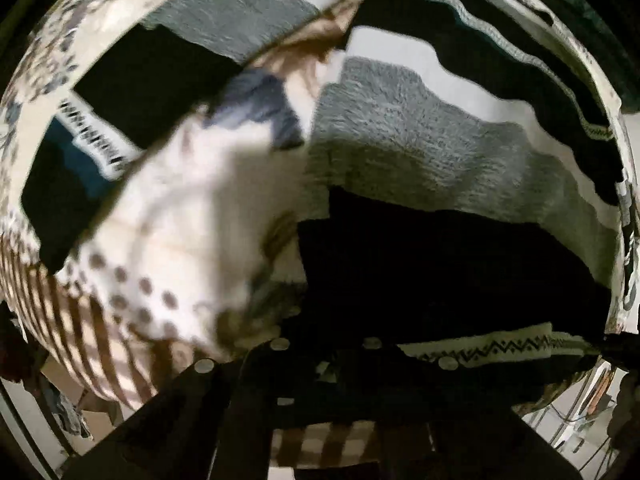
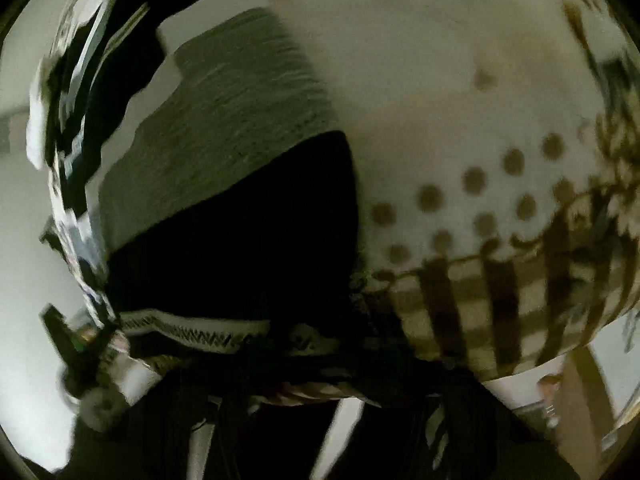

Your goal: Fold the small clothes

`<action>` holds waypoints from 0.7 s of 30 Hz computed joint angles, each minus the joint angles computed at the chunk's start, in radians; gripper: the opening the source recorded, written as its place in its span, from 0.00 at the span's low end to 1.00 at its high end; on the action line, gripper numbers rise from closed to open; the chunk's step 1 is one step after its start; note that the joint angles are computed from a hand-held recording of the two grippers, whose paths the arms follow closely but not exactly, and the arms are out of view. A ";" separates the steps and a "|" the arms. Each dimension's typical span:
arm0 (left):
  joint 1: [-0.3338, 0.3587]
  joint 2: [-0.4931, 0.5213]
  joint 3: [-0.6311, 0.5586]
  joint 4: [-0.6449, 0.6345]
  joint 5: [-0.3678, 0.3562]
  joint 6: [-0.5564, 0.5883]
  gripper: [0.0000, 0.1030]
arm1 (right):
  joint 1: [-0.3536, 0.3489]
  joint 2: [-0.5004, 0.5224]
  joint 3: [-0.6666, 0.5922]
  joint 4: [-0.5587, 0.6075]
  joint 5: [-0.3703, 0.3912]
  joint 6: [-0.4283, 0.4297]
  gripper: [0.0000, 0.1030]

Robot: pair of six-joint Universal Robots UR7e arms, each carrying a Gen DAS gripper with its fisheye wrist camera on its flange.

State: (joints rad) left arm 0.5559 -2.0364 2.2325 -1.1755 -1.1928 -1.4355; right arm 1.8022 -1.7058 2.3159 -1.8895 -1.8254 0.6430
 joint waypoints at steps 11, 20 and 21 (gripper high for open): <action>-0.072 -0.083 0.026 0.026 -0.051 -0.001 0.05 | 0.078 -0.065 -0.139 0.252 -0.103 0.065 0.08; 0.038 0.082 0.003 -0.023 0.039 0.007 0.09 | -0.095 -0.123 -0.106 0.117 -0.017 0.008 0.62; 0.028 0.102 -0.013 -0.006 0.066 -0.007 0.09 | -0.112 -0.160 -0.102 0.085 -0.015 0.007 0.64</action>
State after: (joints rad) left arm 0.5838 -1.9342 2.2193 -1.1820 -1.1270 -1.4428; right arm 1.6906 -1.8658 2.2135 -1.8041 -1.8409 0.6503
